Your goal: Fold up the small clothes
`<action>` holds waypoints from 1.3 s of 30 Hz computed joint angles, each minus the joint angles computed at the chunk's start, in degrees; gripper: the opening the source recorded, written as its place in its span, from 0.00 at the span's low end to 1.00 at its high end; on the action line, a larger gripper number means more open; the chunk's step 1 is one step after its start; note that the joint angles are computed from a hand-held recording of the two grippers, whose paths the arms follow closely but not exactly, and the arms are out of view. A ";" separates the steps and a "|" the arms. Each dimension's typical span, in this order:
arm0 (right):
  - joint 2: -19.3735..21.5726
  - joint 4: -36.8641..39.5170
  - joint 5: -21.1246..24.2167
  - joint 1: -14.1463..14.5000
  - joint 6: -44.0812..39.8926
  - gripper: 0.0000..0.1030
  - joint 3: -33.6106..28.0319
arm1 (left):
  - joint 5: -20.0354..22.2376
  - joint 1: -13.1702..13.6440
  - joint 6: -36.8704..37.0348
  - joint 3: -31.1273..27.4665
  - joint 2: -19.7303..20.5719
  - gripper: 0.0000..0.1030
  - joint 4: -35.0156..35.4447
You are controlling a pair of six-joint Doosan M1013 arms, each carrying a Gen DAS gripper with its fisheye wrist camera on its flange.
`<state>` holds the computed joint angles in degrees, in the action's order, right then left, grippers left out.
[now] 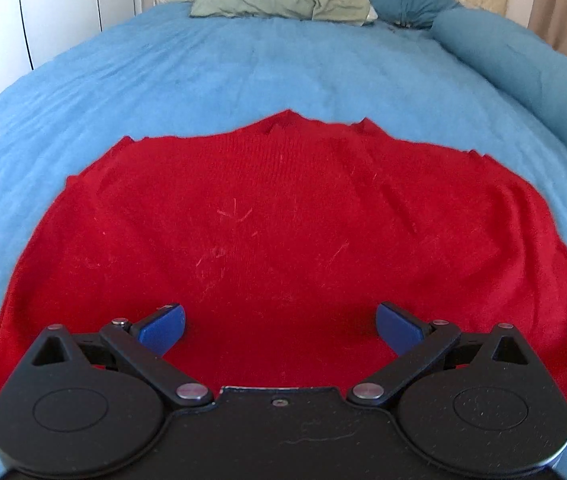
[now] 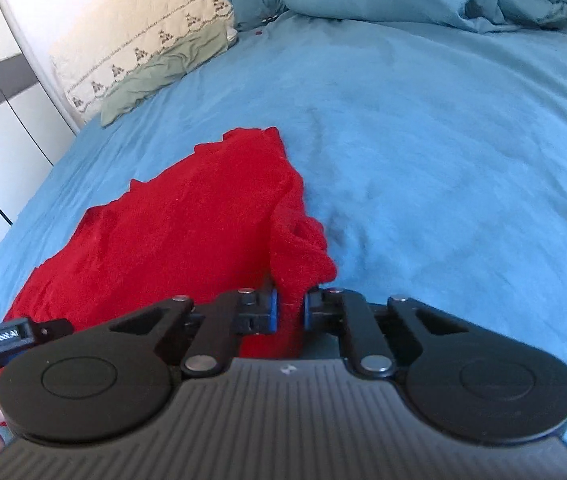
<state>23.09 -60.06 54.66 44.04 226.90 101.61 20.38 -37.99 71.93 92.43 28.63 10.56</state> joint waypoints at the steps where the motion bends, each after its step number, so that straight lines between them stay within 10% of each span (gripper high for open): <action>1: -0.06 0.44 0.12 -0.10 -0.82 0.24 -0.44 | 1.06 -0.04 0.44 -0.54 0.32 1.00 0.08; 9: 0.12 -3.53 -1.26 -1.47 -7.93 0.24 -8.15 | 6.48 1.90 10.44 -3.98 1.12 0.96 -10.94; 14: 3.58 -6.28 -14.54 -3.01 -25.36 0.24 -17.75 | 3.15 5.74 13.15 -0.50 -2.64 0.96 -11.46; 18: 8.97 12.89 -31.58 -4.65 -55.36 0.24 -24.97 | 1.34 9.59 17.47 3.40 -5.18 0.96 -13.37; 23: 18.23 40.01 -22.42 -4.40 -86.27 0.24 -35.61 | 1.53 12.37 21.65 7.30 -6.02 0.96 -14.47; 26: 18.20 36.77 -23.41 -3.98 -82.39 0.34 -34.73 | 0.29 13.72 28.64 9.00 -6.65 0.96 -21.68; 28: 16.72 33.07 -24.80 -3.73 -78.57 0.80 -32.88 | -0.11 14.53 34.36 9.55 -7.19 0.96 -27.47; 30: 14.01 19.43 -26.53 -2.65 -67.25 0.92 -28.97 | -0.59 15.27 43.55 10.33 -7.94 0.96 -36.38; 34: 9.68 -0.13 -20.70 -0.54 -47.84 0.97 -22.28 | -0.34 15.71 60.57 11.30 -9.02 0.96 -54.36; 39: 7.90 -0.71 -12.91 1.87 -42.71 0.97 -16.60 | 1.23 15.17 64.46 10.31 -8.12 0.87 -62.42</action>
<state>30.99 -60.77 41.75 45.90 184.19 85.01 21.62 -22.82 136.40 102.74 20.51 -51.85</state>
